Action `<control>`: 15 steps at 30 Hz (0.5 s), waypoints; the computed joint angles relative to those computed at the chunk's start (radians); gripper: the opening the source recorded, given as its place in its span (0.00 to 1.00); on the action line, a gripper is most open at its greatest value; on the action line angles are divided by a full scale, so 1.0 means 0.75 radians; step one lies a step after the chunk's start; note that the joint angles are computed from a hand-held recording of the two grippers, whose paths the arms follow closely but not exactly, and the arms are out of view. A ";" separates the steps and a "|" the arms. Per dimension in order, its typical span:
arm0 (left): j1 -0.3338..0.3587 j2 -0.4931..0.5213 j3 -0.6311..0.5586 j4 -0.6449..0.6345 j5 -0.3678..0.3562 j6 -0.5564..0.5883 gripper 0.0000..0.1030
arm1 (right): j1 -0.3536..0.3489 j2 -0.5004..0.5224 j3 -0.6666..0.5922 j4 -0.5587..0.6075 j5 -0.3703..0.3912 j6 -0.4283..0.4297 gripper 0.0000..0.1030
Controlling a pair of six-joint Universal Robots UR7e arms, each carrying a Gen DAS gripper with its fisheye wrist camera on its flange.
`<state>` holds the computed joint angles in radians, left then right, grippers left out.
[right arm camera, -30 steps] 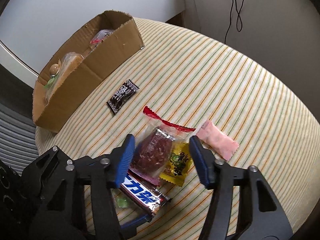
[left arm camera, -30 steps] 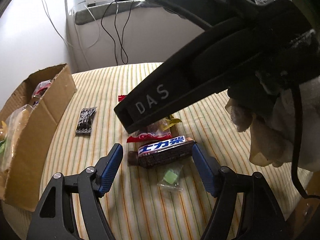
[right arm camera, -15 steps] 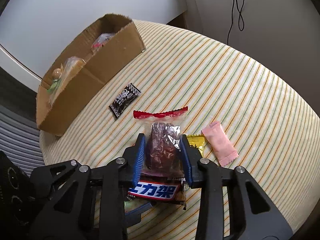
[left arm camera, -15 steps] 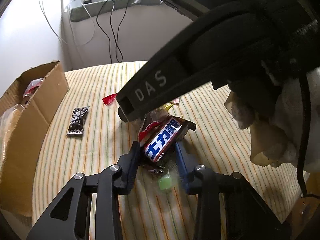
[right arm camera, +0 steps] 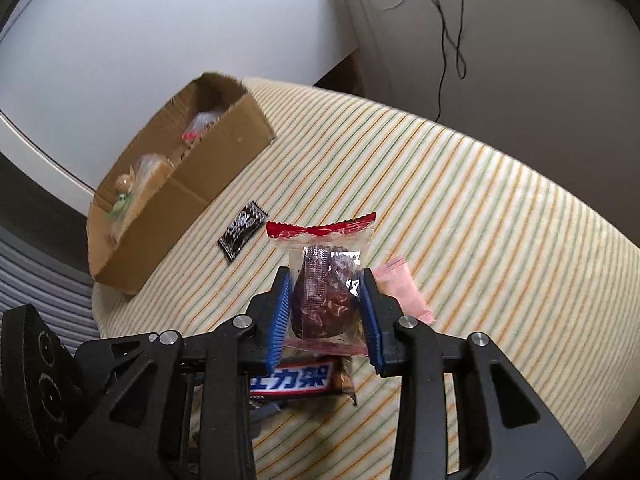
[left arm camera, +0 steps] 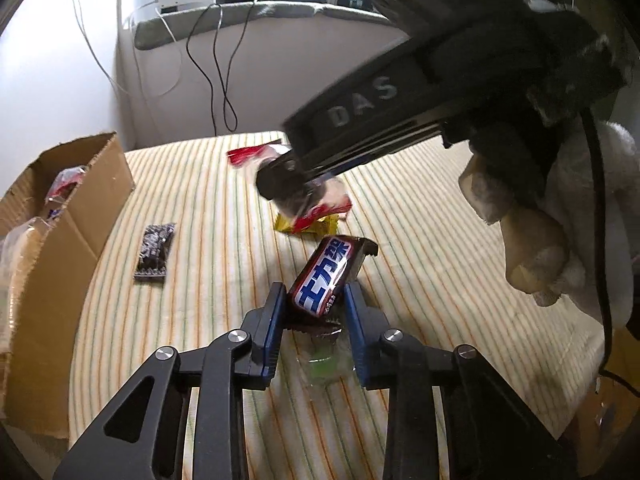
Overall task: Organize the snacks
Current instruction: 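Carry the Snickers bar and date bag into the box and release both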
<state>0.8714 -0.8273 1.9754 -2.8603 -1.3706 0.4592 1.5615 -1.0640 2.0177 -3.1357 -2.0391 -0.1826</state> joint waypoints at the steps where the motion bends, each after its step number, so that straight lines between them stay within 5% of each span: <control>1: -0.001 -0.002 0.001 -0.002 0.001 0.004 0.27 | 0.001 -0.008 0.005 -0.010 -0.001 -0.006 0.33; 15: 0.003 -0.053 0.012 -0.052 -0.010 -0.006 0.27 | 0.034 -0.058 0.046 -0.113 -0.048 -0.029 0.33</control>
<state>0.8735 -0.8668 1.9844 -2.8995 -1.3782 0.4544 1.5871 -1.1074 2.0525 -3.2207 -2.0747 -0.2047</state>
